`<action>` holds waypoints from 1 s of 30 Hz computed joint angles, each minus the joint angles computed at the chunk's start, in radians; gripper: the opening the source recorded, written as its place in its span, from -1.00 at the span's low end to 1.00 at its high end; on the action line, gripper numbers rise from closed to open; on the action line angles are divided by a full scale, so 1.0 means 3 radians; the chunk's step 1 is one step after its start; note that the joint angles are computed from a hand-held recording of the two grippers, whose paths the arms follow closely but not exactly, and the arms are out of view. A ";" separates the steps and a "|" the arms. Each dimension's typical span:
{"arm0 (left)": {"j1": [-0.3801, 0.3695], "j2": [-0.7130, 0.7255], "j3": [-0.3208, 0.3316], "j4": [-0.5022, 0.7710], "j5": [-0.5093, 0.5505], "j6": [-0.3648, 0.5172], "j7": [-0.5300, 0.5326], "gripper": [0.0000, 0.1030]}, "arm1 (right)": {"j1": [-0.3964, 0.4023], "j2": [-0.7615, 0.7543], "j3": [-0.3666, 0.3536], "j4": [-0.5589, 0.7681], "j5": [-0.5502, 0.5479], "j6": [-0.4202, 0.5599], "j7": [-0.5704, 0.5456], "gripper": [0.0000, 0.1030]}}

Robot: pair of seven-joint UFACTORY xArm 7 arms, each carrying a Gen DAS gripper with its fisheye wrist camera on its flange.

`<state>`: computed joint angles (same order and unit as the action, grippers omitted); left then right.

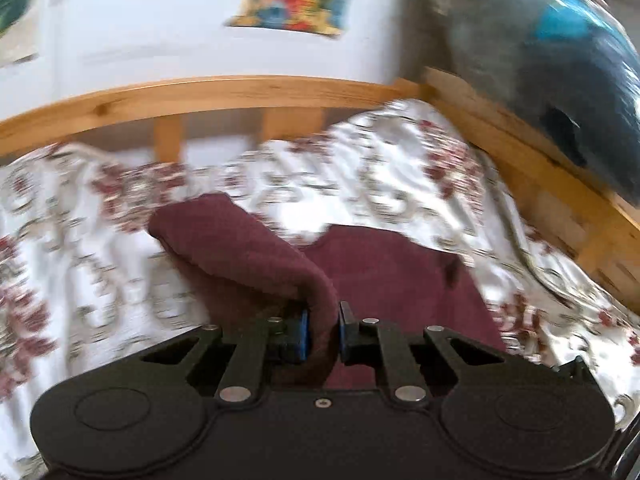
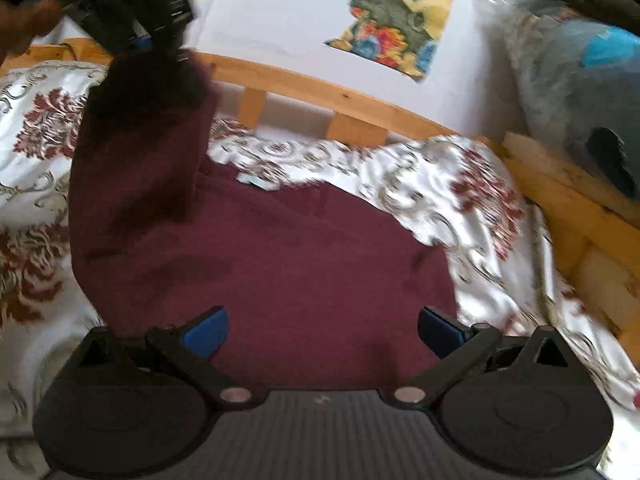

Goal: Fold small clothes
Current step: 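Grasp one shirt side with the left tool and fold it inward, then open the left tool to release the folded side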

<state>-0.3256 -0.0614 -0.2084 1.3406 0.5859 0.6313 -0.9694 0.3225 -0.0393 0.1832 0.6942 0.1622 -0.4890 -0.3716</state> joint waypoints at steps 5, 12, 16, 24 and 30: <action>-0.0284 0.0716 -0.0023 0.0673 -0.0061 0.0242 0.0254 -0.74 | -0.0121 -0.0143 -0.0028 -0.0184 0.0118 0.0075 -0.0016 1.00; -0.0651 0.1084 0.0206 0.0943 -0.0135 0.0449 0.0293 -0.74 | -0.0262 -0.0293 -0.0022 -0.0365 0.0040 0.0228 0.0017 1.00; -0.0621 0.0970 0.0252 0.0784 -0.0403 0.0156 0.0257 -0.28 | -0.0340 -0.0292 0.0094 -0.0387 0.0131 0.0243 -0.0113 1.00; -0.0399 0.0545 0.0146 0.0204 -0.1113 -0.0810 0.0527 0.89 | -0.0359 -0.0257 0.0356 -0.0345 0.0721 0.0323 -0.0590 1.00; -0.0236 0.0380 -0.0074 0.0040 -0.2521 -0.1243 0.1691 0.98 | -0.0346 -0.0244 0.0368 -0.0294 0.0864 0.0450 -0.0630 1.00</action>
<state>-0.3964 0.0527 -0.2306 1.3527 -0.1705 0.2584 -0.4620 0.2186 -0.1125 0.2934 0.6061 0.4213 -0.3539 -0.5606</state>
